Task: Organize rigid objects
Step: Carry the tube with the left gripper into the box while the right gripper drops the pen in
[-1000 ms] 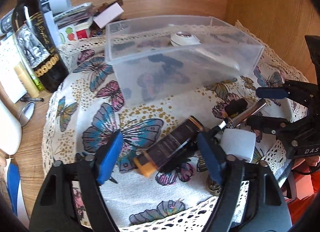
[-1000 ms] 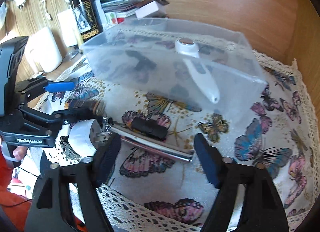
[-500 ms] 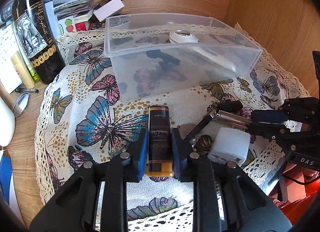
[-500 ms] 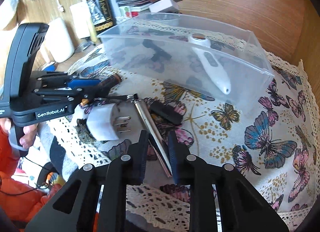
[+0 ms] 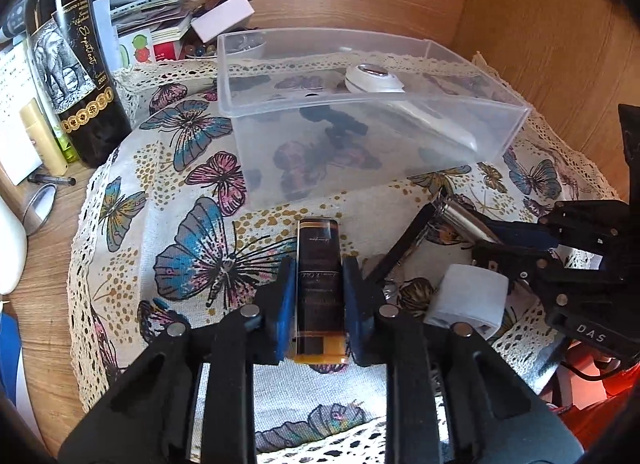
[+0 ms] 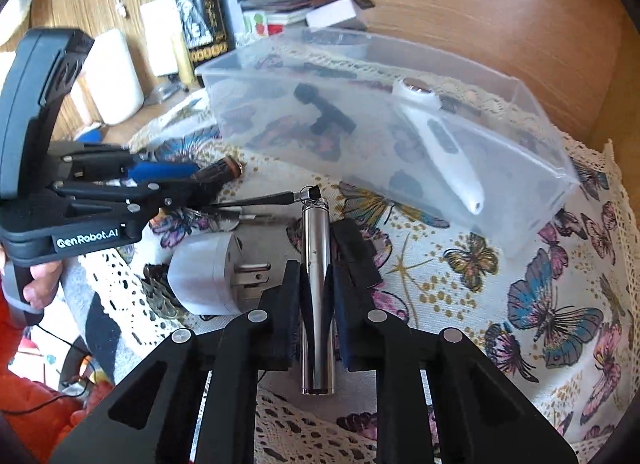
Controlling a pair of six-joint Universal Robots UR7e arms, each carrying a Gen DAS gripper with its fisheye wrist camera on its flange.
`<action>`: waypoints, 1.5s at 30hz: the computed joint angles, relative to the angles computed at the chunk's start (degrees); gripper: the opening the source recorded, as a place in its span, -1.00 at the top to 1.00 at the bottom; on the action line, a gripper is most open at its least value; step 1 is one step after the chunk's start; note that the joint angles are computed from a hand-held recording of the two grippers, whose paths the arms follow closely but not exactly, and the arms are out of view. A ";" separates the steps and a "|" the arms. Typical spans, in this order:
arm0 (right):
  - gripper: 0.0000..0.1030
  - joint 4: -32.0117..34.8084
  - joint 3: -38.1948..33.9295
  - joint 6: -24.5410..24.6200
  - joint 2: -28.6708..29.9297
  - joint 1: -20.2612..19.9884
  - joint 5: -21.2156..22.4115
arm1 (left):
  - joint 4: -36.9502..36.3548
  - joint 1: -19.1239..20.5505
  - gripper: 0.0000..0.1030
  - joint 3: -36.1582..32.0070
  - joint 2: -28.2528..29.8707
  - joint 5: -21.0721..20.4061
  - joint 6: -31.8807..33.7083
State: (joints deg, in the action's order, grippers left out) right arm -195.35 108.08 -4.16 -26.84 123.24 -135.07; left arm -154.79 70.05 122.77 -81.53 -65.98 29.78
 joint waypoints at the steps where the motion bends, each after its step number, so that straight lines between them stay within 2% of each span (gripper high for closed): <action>1: 0.72 -1.00 0.28 -0.04 -0.19 0.16 -0.01 | -0.11 -0.06 0.56 0.08 -0.04 -0.15 -0.05; 5: 0.72 -4.67 1.03 -0.80 -0.63 1.03 -2.34 | 0.48 -0.11 0.56 -0.26 -0.87 -1.80 -1.70; 13: 0.72 -9.99 1.38 -1.09 -1.70 1.91 -3.82 | -1.98 -0.95 0.56 -0.31 -3.33 -4.56 -2.99; 25: 0.72 -20.47 -0.03 -7.49 -2.36 3.61 -4.14 | -6.56 -2.75 0.56 -0.41 -4.51 -8.16 -3.15; 33: 0.72 -20.62 -1.77 -9.24 -2.51 2.25 -4.42 | -7.96 -3.52 0.56 -1.49 -3.31 -8.51 -2.37; 39: 0.72 -21.04 -4.21 -11.09 -2.53 0.90 -4.74 | -7.67 -3.87 0.56 -4.34 -0.02 -8.08 -2.20; 45: 0.72 -15.14 -6.84 -10.32 -2.52 -1.34 -3.80 | -5.44 -3.63 0.56 -7.83 4.01 -7.29 -2.69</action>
